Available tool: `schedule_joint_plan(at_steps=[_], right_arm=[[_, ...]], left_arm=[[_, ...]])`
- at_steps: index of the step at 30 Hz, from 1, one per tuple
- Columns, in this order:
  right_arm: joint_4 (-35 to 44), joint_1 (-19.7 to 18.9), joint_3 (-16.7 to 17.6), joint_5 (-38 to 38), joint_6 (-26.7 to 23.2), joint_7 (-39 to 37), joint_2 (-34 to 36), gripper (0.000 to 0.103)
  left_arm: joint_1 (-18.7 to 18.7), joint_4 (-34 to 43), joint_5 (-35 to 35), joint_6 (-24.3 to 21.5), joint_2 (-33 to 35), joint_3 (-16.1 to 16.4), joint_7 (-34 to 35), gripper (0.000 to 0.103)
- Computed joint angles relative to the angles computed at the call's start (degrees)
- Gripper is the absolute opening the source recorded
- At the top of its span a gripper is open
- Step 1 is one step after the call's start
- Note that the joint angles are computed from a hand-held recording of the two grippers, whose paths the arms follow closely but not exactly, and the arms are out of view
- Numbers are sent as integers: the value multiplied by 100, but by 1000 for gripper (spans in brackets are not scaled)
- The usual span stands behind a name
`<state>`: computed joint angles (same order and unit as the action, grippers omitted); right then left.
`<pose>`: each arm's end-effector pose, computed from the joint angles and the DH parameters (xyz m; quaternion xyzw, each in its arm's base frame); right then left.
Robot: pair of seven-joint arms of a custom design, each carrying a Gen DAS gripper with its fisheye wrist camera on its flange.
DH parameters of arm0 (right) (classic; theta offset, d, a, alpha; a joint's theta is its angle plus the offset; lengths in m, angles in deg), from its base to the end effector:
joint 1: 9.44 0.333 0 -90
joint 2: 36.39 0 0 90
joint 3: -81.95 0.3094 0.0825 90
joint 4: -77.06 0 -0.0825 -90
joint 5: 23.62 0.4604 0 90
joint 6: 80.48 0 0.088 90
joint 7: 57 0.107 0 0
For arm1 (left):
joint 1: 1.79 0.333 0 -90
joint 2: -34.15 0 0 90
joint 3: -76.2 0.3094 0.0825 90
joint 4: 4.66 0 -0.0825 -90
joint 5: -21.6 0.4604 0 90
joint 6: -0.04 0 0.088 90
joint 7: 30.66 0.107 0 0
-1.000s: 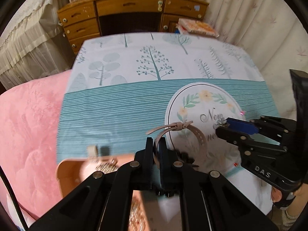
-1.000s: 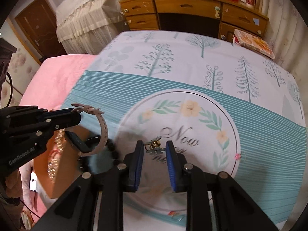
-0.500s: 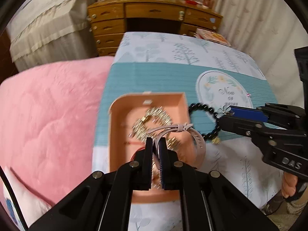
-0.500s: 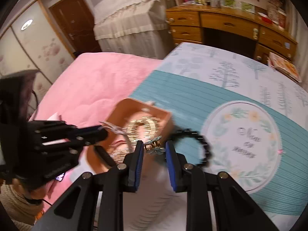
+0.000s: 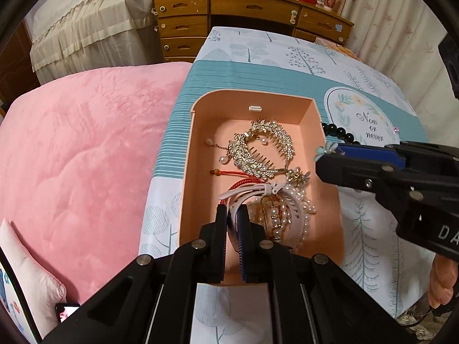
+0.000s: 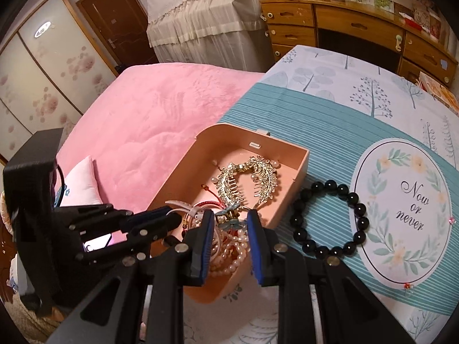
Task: Organize jewelry
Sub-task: 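Lower the watch into the peach box with the left tool while the right tool releases the brooch there, then move the right tool to the black bead bracelet and grasp its gold coin pendant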
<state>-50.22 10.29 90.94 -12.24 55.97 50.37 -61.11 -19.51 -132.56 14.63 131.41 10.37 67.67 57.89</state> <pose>0.4745 0.2723 0.5862 -0.7090 0.6408 -0.0592 0.2884 0.4853 -0.2498 0.5596 -0.5466 0.8037 -0.2123 0.1012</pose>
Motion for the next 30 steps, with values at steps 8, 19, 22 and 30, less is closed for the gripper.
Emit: schedule_joint_plan(at_steps=[8,19,22,30], right_arm=[[85,-53,74,-232,71,280,141,25],[-174,12,7,6,244,303,-103,28],[-327,0,4,44,265,370,-253,28],[-852,-124,41,74,401,645,-831,28]], left_arm=[[8,-82,109,186,-58,-65,-39,29],[-63,-255,474,535,-298,-139,-299,65],[-124,-278,448,537,-323,-106,-302,66],[-208,-339,431,513,-383,-122,-339,67]])
